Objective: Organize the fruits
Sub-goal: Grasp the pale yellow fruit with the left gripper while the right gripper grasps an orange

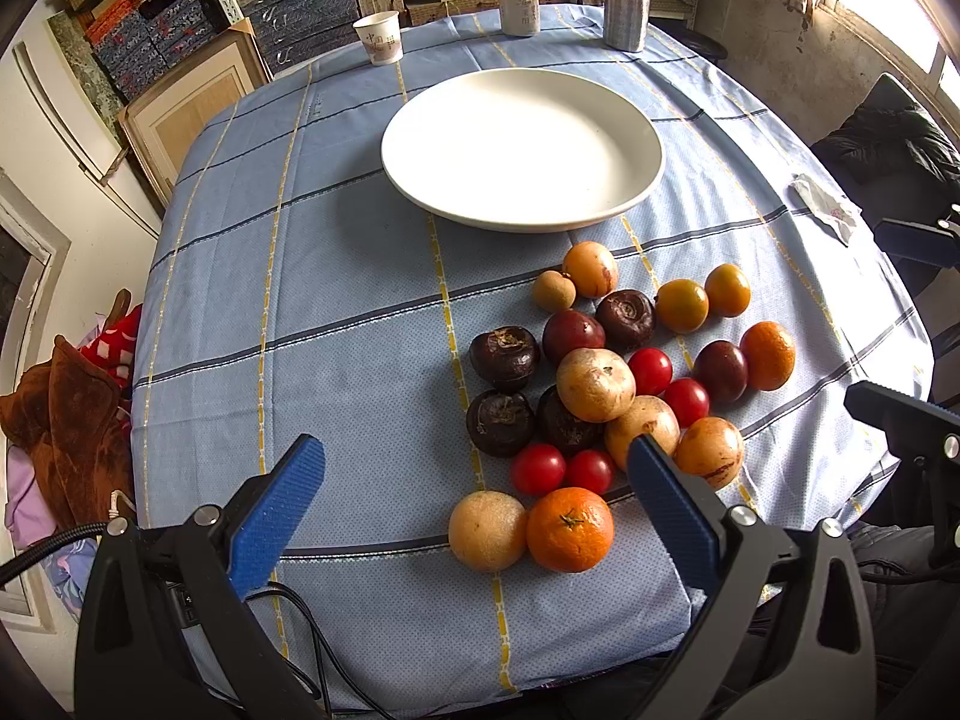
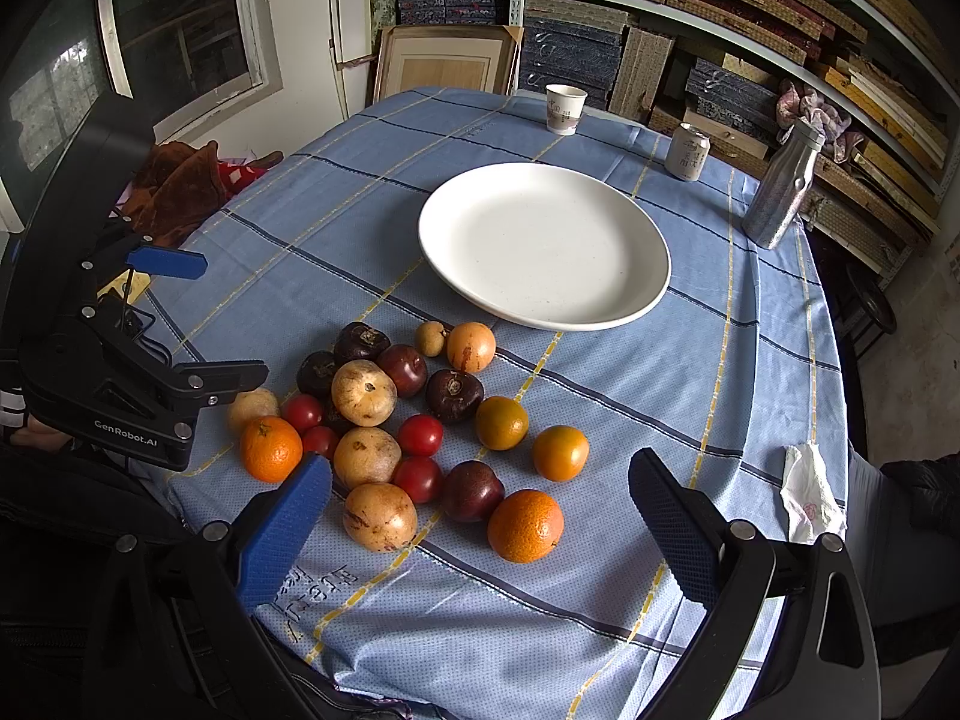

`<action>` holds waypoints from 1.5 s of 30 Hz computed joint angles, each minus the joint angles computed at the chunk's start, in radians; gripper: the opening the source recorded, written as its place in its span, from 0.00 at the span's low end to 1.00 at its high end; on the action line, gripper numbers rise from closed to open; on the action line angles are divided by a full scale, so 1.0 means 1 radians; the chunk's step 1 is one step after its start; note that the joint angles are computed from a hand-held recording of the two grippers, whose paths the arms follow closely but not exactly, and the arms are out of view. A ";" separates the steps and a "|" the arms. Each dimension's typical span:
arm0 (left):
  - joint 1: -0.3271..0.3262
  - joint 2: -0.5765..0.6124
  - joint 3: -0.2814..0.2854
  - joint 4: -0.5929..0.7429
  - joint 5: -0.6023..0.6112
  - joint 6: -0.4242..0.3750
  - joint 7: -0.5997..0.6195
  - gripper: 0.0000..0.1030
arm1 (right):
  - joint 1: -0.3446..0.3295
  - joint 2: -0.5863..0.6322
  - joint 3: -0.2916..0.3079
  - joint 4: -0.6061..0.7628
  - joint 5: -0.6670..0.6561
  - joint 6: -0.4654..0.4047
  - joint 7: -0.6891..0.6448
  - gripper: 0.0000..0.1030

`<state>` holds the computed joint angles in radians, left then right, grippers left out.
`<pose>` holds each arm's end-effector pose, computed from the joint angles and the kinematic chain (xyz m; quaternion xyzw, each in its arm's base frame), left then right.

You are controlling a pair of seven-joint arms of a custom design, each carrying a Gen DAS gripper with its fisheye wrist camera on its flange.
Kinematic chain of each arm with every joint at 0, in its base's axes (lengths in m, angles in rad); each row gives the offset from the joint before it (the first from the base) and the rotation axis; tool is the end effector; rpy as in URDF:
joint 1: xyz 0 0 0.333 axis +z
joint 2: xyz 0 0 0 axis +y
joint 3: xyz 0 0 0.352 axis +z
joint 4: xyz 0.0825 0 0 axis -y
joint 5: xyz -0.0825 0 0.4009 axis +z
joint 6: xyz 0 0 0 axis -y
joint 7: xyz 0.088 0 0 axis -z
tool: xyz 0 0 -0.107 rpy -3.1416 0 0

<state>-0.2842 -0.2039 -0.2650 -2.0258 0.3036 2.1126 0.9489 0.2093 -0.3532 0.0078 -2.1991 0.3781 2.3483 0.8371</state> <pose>0.4583 -0.2773 0.5961 -0.6729 0.7077 -0.1021 0.1896 0.4800 0.1119 0.6119 -0.8774 0.3801 -0.1301 0.2622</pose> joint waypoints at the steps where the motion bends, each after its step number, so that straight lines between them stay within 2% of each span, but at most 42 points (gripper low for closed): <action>1: 0.000 0.000 0.000 0.000 0.000 -0.001 0.000 0.96 | 0.000 0.001 0.000 0.001 0.000 0.000 0.000 0.97; 11: -0.001 0.004 0.006 -0.001 -0.014 0.001 0.009 0.96 | 0.002 0.004 -0.006 0.008 0.009 -0.021 -0.003 0.97; 15: -0.001 -0.003 0.039 -0.035 -0.131 0.042 0.066 0.96 | -0.015 0.029 -0.015 0.032 0.013 -0.054 0.025 0.97; 19: 0.008 -0.036 0.075 -0.108 -0.260 0.116 0.114 0.96 | -0.039 0.053 -0.023 0.043 0.012 -0.058 0.066 0.97; 24: 0.016 -0.060 0.111 -0.183 -0.404 0.162 0.167 0.96 | -0.064 0.100 -0.032 0.077 0.014 -0.148 0.135 0.97; 28: 0.036 -0.040 0.086 -0.174 -0.347 0.097 0.166 0.96 | -0.077 0.102 -0.029 0.071 0.005 -0.147 0.169 0.97; 34: 0.041 -0.051 0.088 -0.210 -0.356 0.112 0.181 0.96 | -0.091 0.114 -0.033 0.068 -0.008 -0.104 0.185 0.97; 37: 0.050 -0.055 0.074 -0.224 -0.296 0.092 0.164 0.96 | -0.095 0.123 -0.039 0.074 0.002 -0.113 0.191 0.97; 41: 0.043 -0.084 0.085 -0.270 -0.315 0.141 0.181 0.96 | -0.094 0.125 -0.039 0.075 0.017 -0.130 0.195 0.97; 45: 0.031 -0.082 0.077 -0.299 -0.283 0.209 0.219 0.96 | -0.088 0.122 -0.037 0.071 0.030 -0.131 0.180 0.97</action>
